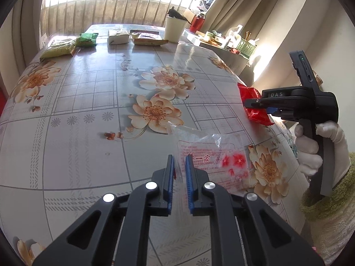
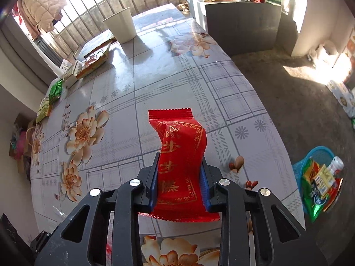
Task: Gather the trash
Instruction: 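Grasp the red pastry pack with the right tool while the left grasps the clear plastic bag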
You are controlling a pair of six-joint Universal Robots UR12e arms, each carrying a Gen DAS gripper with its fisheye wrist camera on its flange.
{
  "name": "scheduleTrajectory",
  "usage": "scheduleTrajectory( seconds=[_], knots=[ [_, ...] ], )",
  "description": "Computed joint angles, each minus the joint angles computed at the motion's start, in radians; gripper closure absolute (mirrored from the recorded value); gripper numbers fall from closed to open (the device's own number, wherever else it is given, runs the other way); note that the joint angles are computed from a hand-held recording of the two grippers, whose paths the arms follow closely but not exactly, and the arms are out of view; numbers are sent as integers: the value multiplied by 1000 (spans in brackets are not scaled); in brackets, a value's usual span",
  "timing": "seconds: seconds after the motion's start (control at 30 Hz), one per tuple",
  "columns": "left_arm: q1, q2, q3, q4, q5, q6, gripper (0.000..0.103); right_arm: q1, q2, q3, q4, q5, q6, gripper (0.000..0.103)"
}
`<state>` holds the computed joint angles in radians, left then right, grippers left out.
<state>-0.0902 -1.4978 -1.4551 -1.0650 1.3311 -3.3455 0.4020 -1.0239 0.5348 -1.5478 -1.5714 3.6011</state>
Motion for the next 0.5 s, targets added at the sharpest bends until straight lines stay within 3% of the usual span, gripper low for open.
scheduleTrajectory(
  seconds=[0.17,0.5],
  knots=[
    [8,16,-5,18,-25,-14,97,-4,-51,73,-61,27,-1,86],
    [-6,33,6,52,-25,-25,98,-23,-169,228,-204,81,-6,88]
  ],
)
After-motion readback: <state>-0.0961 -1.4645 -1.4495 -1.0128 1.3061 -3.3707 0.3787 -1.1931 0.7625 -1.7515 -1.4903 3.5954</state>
